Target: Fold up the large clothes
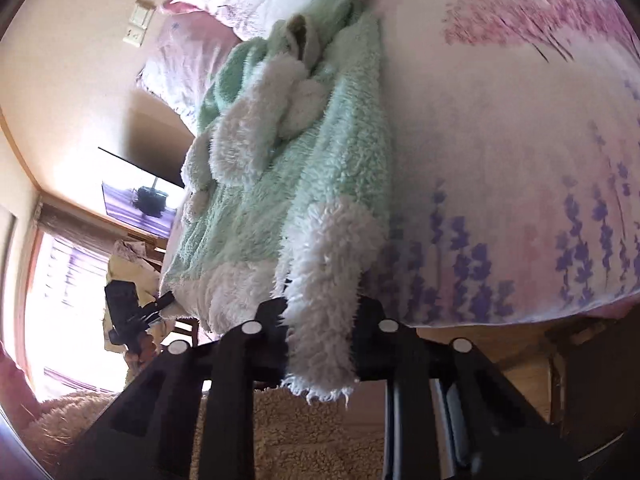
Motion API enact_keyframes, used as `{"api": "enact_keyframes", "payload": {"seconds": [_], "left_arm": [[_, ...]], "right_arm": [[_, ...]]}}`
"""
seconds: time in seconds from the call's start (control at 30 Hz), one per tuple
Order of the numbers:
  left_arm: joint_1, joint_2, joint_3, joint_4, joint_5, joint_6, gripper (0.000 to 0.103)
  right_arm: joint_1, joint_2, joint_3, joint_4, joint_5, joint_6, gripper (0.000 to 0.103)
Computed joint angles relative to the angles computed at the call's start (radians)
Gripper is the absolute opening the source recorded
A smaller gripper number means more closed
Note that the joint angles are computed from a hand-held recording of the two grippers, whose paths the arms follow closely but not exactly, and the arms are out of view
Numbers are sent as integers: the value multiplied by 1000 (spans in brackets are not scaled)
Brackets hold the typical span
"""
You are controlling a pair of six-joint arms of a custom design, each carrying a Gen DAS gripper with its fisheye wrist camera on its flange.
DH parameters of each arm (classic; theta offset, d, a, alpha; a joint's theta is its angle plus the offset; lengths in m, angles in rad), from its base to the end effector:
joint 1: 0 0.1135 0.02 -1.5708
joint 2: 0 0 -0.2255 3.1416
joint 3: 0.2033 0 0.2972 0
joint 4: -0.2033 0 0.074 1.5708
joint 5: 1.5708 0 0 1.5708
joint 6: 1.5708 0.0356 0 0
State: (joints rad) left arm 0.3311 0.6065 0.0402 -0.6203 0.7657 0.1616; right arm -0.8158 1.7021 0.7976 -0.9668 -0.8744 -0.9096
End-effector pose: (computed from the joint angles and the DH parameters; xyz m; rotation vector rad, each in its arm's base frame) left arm 0.1498 0.0254 0.0441 -0.0163 2.4724 -0.8458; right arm 0.1898 -0.1619 0.0528 0.0587 2.4701 1.0326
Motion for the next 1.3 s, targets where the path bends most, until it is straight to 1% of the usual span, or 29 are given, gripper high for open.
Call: {"api": "enact_keyframes", "payload": {"seconds": [0.03, 0.1, 0.17, 0.23, 0.27, 0.33, 0.37, 0.43, 0.47, 0.5, 0.53, 0.57, 0.6, 0.63, 0.7, 0.73, 0.77, 0.8, 0.83, 0.9, 0.93, 1.0, 1.03, 1.07, 1.1, 1.17, 1.23, 1.27, 1.3], "left_arm": [[8, -21, 0, -12, 13, -3, 15], [42, -45, 14, -35, 49, -1, 13], [65, -154, 17, -76, 39, -25, 12], [79, -168, 50, -56, 38, -54, 12], [80, -165, 68, -32, 29, -77, 12], [83, -120, 119, 43, 27, -127, 12], [80, -88, 150, 86, 26, -161, 12], [65, -15, 213, 186, 19, -238, 12], [53, 25, 245, 237, 10, -272, 12], [31, 61, 279, 287, -9, -308, 11], [7, 116, 324, 348, -33, -341, 11], [-23, 175, 372, 401, -65, -369, 11], [-39, 213, 402, 431, -80, -384, 11], [-67, 287, 461, 483, -107, -410, 11], [-105, 438, 585, 559, -141, -446, 11], [-124, 497, 637, 581, -159, -466, 11], [-143, 585, 714, 604, -175, -487, 11], [-155, 637, 761, 617, -188, -500, 11], [-173, 727, 843, 635, -210, -517, 11], [-209, 879, 989, 650, -261, -535, 11], [-223, 983, 1086, 651, -278, -547, 11], [-238, 1130, 1224, 634, -299, -568, 11], [-252, 1246, 1339, 598, -313, -573, 11], [-261, 1318, 1414, 569, -326, -576, 11], [-268, 1378, 1474, 542, -334, -578, 11], [-280, 1535, 1640, 457, -342, -589, 11], [-284, 1658, 1773, 391, -340, -603, 12], [-285, 1701, 1818, 373, -340, -614, 12], [-284, 1738, 1858, 359, -334, -628, 12]], "right_arm": [[1, -53, -21, 2, -27, 11, 17], [-5, -150, -54, 12, -75, 37, 16], [-18, -254, -79, 25, -147, 79, 15], [-23, -331, -97, 59, -204, 143, 14], [-19, -385, -110, 103, -235, 215, 14], [1, -470, -136, 210, -278, 361, 14], [29, -537, -162, 329, -287, 507, 13], [69, -590, -179, 471, -286, 670, 13], [110, -627, -191, 593, -262, 795, 13], [145, -646, -194, 683, -229, 886, 13], [160, -640, -181, 723, -215, 925, 13], [208, -620, -155, 818, -163, 1013, 13], [237, -589, -128, 873, -128, 1058, 13], [261, -558, -102, 914, -101, 1092, 13], [331, -444, 1, 1005, -12, 1174, 13], [348, -405, 34, 1030, 9, 1198, 13], [372, -341, 92, 1060, 44, 1226, 13], [405, -261, 168, 1088, 94, 1251, 13], [426, -215, 209, 1107, 125, 1265, 13], [481, -54, 363, 1113, 223, 1289, 13], [502, 23, 436, 1103, 264, 1299, 13], [534, 139, 545, 1061, 342, 1304, 14], [555, 240, 651, 1006, 399, 1310, 14], [570, 309, 729, 954, 440, 1315, 14], [584, 404, 843, 874, 484, 1327, 14], [600, 547, 1017, 748, 531, 1351, 15], [612, 705, 1234, 606, 546, 1383, 20], [615, 759, 1310, 562, 541, 1396, 23], [615, 799, 1369, 533, 526, 1407, 33]]}}
